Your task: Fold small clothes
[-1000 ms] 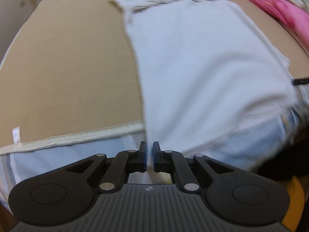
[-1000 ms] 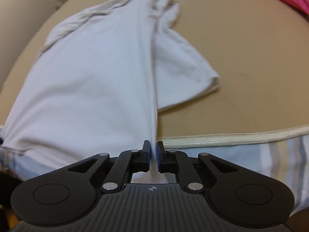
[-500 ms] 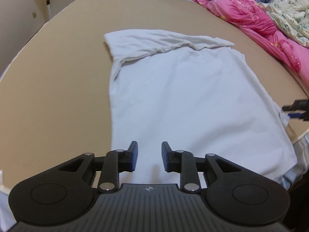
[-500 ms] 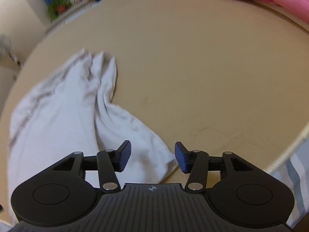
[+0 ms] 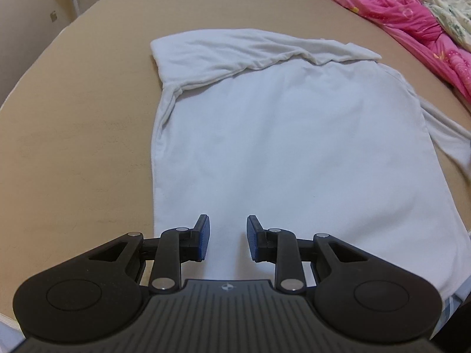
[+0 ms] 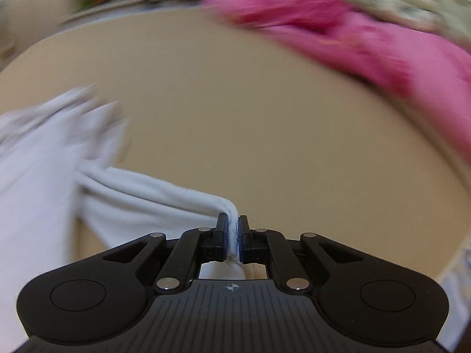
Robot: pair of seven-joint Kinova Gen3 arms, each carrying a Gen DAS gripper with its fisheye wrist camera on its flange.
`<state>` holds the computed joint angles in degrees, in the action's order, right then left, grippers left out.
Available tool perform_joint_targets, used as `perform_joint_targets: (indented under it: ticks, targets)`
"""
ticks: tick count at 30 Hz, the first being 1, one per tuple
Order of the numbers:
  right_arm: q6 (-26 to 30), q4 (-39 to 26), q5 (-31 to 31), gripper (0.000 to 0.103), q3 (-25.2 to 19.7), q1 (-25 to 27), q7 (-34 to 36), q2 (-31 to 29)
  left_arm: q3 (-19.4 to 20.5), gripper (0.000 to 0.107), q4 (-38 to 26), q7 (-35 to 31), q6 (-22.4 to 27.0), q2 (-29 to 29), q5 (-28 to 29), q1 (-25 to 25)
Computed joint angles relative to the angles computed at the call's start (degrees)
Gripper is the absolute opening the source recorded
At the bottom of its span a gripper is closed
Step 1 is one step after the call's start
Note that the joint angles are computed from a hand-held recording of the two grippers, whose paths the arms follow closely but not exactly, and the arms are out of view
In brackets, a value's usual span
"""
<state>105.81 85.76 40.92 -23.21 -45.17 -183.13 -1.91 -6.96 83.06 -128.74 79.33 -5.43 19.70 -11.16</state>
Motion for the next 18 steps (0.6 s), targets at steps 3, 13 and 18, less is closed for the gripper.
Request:
perform_joint_targets:
  ticks: [3, 13, 18]
  targets:
    - [6.99, 5.34, 3.13, 0.006, -2.13, 6.83, -3.21, -1.79, 0.33, 0.030, 0.83, -0.11, -0.46, -0.19, -0.41, 0.31]
    - [1.47, 18.88, 4.71, 0.018, -8.18, 26.94, -21.64, -6.83, 1.74, 0.032, 3.02, 0.86, -3.21, -0.01, -4.05, 2.00]
    - [-10.16, 21.25, 3.93, 0.025, -13.66, 39.63, -33.29, -19.99, 1.41, 0.032, 2.37, 1.35, -2.58, 0.54, -3.25, 1.83]
